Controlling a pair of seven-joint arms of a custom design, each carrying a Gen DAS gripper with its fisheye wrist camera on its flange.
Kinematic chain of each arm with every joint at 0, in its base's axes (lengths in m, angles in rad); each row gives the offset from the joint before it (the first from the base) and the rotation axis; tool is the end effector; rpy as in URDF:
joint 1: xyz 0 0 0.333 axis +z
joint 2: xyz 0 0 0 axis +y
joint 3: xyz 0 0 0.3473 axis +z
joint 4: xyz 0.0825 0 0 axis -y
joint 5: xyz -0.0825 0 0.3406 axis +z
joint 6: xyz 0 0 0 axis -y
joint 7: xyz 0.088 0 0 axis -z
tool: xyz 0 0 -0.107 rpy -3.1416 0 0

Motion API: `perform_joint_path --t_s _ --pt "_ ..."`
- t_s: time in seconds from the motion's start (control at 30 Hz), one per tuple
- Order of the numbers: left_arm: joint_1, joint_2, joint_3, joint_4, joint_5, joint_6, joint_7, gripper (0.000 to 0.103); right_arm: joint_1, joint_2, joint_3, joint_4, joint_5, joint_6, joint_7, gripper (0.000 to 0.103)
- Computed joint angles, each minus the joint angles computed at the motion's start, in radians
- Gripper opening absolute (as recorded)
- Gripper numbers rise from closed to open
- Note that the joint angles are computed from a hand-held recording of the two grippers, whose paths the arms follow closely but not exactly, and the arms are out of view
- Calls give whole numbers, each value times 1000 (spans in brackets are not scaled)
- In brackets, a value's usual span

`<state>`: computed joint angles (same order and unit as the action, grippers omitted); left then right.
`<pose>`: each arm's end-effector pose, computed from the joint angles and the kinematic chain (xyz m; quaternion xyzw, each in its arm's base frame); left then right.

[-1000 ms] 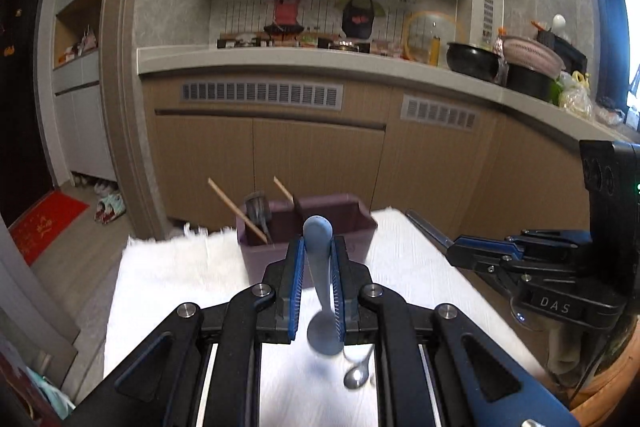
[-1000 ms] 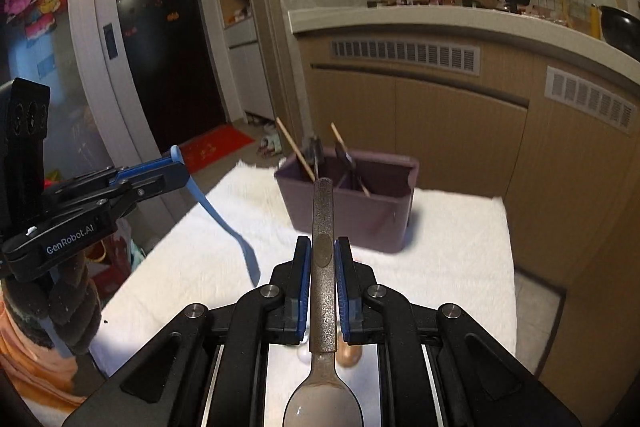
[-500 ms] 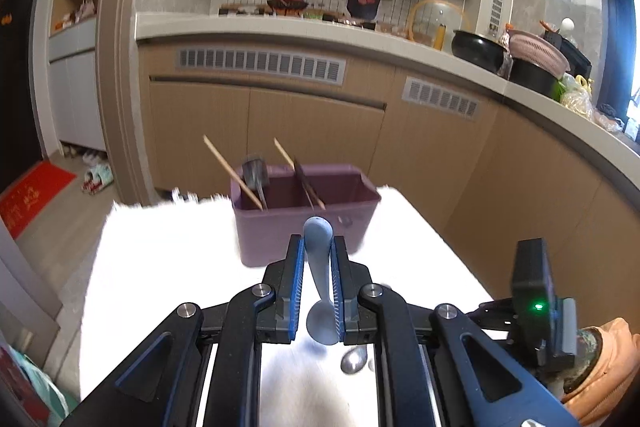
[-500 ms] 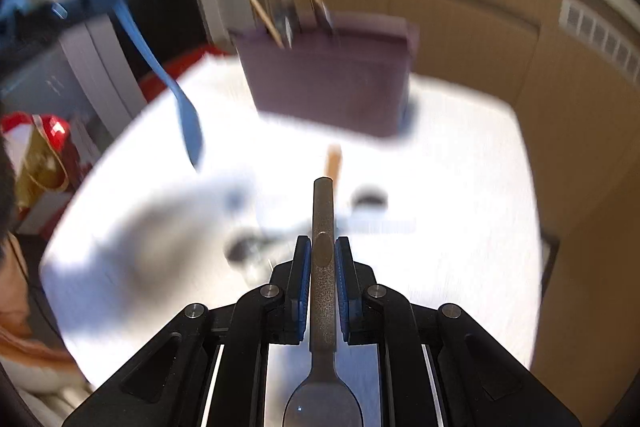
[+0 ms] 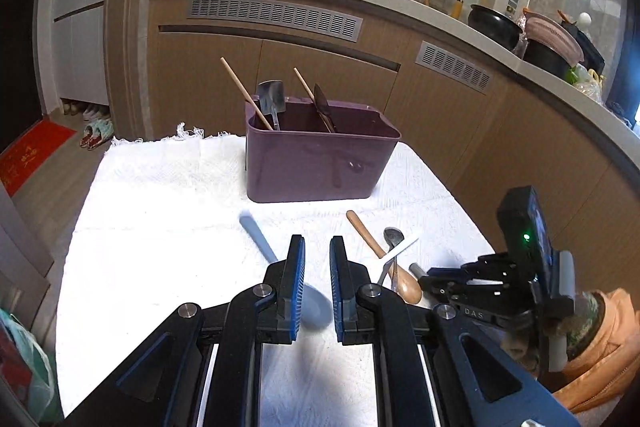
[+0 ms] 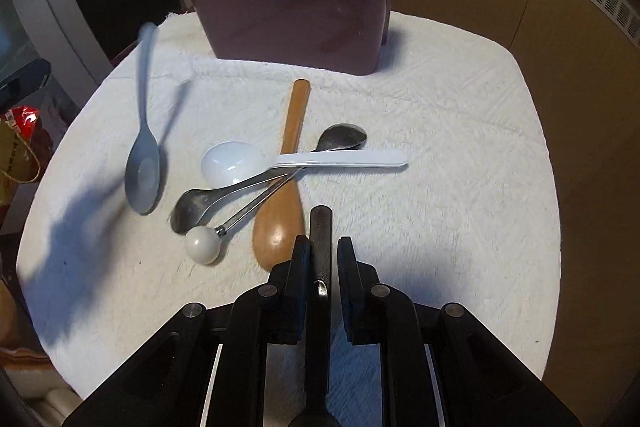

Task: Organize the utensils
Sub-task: 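Carry the blue spoon and black-handled spoon up toward the purple holder with both tools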

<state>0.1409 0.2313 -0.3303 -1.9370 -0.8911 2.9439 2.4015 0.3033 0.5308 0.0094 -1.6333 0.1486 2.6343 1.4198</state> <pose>0.6114 -0.0478 0.4971 -0.5832 0.6897 -0.3908 0.1775 0.6697 0.2113 0.4130 -0.7955 0.5573 -0.1105 0.2108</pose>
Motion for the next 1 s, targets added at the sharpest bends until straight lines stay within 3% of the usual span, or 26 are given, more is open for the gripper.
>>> perform_joint_path --t_s 0.1,0.2,0.33,0.4,0.6,0.73,0.77,0.87,0.93,1.0 --pt "-61 31 80 13 202 -20 -177 14 26 7 -24 19 -49 -29 8 18" --pt "-118 104 186 100 428 -161 -444 28 26 -6 -23 4 -63 -41 8 20" --pt "-126 215 229 267 558 -349 -673 32 35 -27 -29 -35 -86 -23 16 22" --pt "-135 263 239 338 615 -395 -761 39 47 -37 -38 -53 -105 -8 31 22" --pt "-209 436 311 611 859 -535 -1000 40 57 -45 -44 -73 -147 18 36 22" --pt "-222 488 314 683 972 -523 -1064 39 27 -26 -12 -37 -111 -3 -5 22" --pt "-216 486 305 673 990 -506 -1067 35 13 -18 1 -22 -90 -12 -24 21" --pt "-177 443 254 575 1025 -410 -1061 14 -10 -5 23 0 -37 -20 -61 13" --pt "-137 382 208 464 1018 -325 -1047 10 -21 -18 33 -25 2 12 -76 13" --pt "-115 299 188 319 1031 -190 -1032 10 -29 -45 42 -70 38 67 -91 13"
